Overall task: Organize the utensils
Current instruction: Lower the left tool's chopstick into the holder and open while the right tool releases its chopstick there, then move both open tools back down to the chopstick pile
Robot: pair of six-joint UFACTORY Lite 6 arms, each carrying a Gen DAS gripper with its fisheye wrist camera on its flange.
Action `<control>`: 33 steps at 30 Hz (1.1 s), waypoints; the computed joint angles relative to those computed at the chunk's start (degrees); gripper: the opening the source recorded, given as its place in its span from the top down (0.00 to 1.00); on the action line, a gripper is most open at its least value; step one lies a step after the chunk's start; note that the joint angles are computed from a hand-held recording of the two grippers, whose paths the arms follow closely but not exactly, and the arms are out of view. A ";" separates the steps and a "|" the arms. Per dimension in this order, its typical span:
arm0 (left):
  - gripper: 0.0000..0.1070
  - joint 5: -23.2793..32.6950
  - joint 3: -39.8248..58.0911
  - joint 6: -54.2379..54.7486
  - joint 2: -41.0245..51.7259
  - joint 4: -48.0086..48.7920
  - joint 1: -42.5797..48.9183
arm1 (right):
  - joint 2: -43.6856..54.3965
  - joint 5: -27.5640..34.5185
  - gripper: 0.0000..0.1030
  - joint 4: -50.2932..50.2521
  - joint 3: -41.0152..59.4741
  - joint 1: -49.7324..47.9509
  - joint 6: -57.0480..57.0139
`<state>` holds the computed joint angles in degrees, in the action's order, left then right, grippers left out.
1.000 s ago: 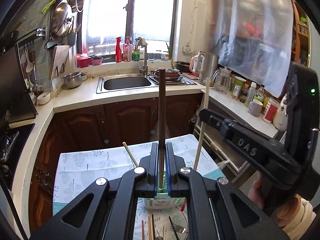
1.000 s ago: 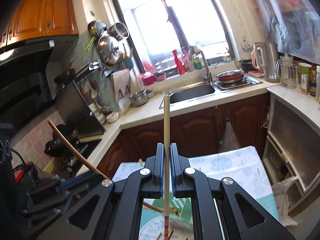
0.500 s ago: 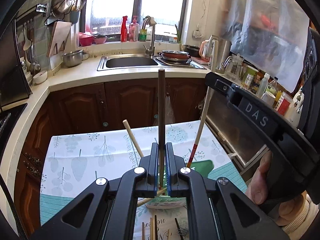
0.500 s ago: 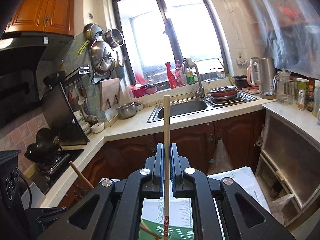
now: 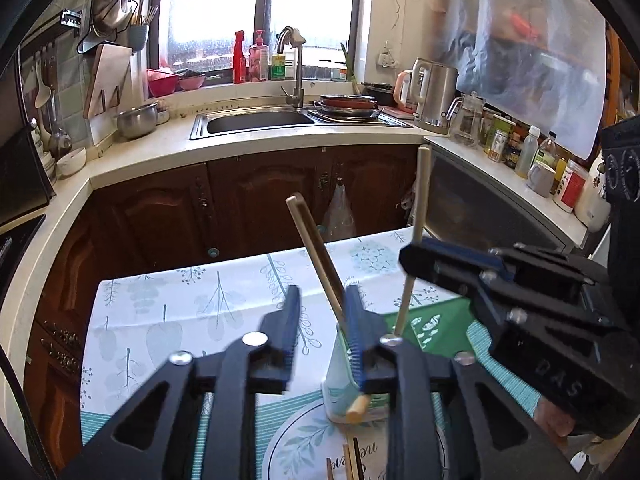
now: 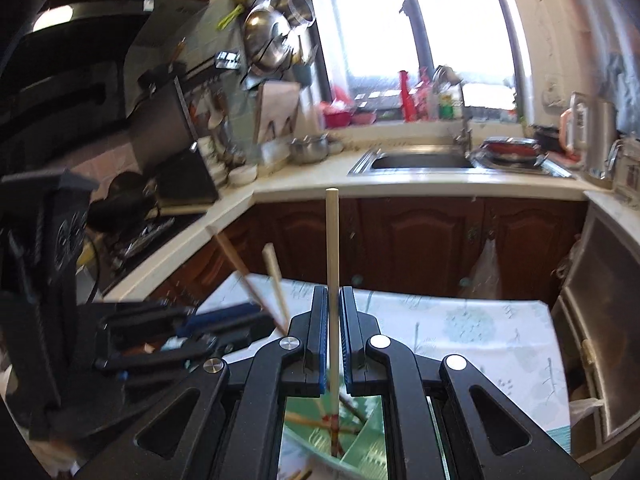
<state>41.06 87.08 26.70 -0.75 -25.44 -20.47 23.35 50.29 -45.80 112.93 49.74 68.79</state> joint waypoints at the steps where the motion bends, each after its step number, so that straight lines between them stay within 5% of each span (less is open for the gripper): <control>1: 0.68 -0.40 -0.67 -0.45 -0.69 0.58 -0.01 | 0.04 -0.55 0.92 1.06 -0.72 0.14 -0.40; 10: 0.39 6.48 2.76 -2.67 -4.00 -0.02 4.22 | -3.28 -4.74 0.74 -2.03 -9.85 2.11 9.99; 18: 0.22 14.65 -0.08 -8.73 -14.69 7.46 5.73 | -10.57 4.75 0.74 -0.47 -13.91 9.65 17.70; 25: 0.20 23.63 -13.65 -1.33 -29.31 0.48 17.00 | -17.92 18.91 0.74 -2.62 -21.80 28.93 34.40; 30: 0.21 30.46 -28.47 8.33 -39.35 -5.53 29.10 | -16.37 22.85 0.74 -2.79 -25.28 39.91 46.26; 33: 0.29 32.99 -36.71 12.43 -43.38 -5.81 33.92 | -14.81 22.10 0.74 -2.42 -27.23 43.62 52.02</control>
